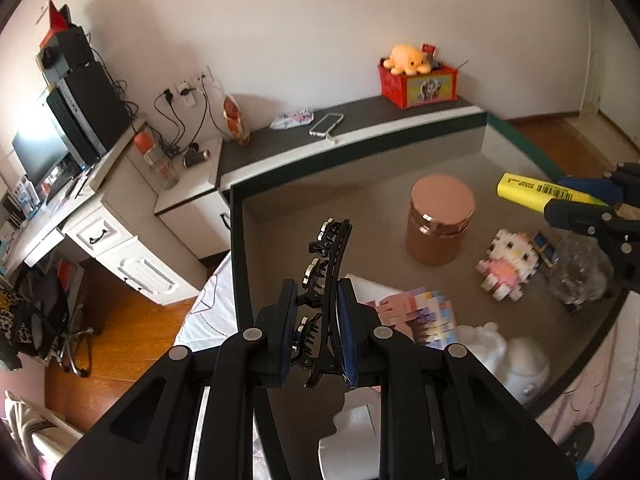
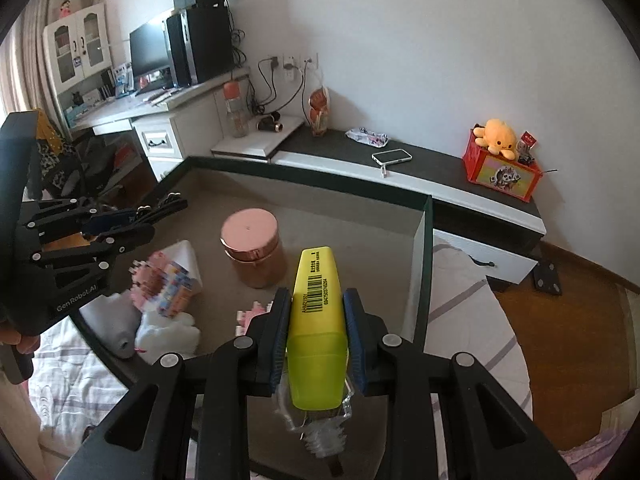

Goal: Organize rigid objects
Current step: 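Open both tools to drop the hair clip and highlighter into the box, then withdraw both tools from the box back over the bed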

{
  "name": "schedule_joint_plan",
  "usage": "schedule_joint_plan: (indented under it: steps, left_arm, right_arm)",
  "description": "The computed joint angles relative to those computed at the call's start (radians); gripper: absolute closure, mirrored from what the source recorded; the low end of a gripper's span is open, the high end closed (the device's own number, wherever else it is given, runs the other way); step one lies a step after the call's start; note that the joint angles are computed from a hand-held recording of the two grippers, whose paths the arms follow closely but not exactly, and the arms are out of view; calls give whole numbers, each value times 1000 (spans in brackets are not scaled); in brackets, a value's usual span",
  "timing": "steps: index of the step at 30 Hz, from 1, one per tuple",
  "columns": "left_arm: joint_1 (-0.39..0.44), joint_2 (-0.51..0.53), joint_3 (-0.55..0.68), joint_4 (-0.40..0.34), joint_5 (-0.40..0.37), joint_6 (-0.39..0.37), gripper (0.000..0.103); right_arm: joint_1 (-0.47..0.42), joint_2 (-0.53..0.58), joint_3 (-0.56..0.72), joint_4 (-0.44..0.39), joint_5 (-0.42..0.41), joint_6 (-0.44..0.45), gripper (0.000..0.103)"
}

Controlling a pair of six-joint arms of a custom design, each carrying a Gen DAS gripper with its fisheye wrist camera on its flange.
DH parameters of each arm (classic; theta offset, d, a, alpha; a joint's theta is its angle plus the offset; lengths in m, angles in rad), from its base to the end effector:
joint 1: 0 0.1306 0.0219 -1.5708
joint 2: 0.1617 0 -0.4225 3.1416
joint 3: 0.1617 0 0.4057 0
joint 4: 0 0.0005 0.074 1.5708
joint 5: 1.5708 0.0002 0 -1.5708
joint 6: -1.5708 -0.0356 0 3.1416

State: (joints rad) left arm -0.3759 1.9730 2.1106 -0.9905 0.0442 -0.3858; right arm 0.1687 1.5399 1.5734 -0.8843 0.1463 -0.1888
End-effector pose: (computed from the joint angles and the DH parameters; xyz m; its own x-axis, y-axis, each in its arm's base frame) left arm 0.6704 -0.2668 0.4607 -0.5009 0.6019 -0.6220 0.6285 0.7470 0.2167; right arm 0.5474 0.0875 0.4808 -0.7414 0.0621 -0.6682 0.0690 0.9975 0.0161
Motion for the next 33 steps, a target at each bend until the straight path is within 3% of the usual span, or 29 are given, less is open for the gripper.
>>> schedule_joint_plan:
  steps: [6, 8, 9, 10, 12, 13, 16, 19, 23, 29, 33]
  left_arm:
    - [1, -16, -31, 42, -3, 9, 82]
    - [1, -31, -51, 56, -2, 13, 75]
    - [1, -35, -58, 60, -7, 12, 59]
    - [1, -44, -71, 72, -14, 13, 43]
    - [4, -82, -124, 123, -21, 7, 26]
    - [6, -102, -149, 143, -19, 8, 18]
    - [15, -158, -214, 191, -15, 12, 10]
    - [25, -233, -303, 256, -1, 6, 7]
    - [45, -346, -421, 328, 43, 23, 0]
    - [81, -526, -605, 421, 88, 49, 0]
    - [101, -627, -700, 459, 120, 71, 0]
  right_arm:
    - [-2, 0, -7, 33, 7, -2, 76]
    - [3, -5, -9, 33, 12, -5, 75]
    - [6, -4, -8, 39, 16, -5, 73]
    - [6, -8, -10, 45, 18, -4, 64]
    - [15, -20, -15, 50, 28, -8, 49]
    - [23, -36, -27, 60, 36, -7, 48]
    - [43, -68, -39, 56, 52, -16, 42]
    - [72, -118, -69, 75, 91, -18, 23]
    - [121, -184, -106, 93, 121, -27, 23]
    - [223, -293, -186, 147, 240, -57, 17]
    - [305, -361, -248, 196, 350, -67, 0]
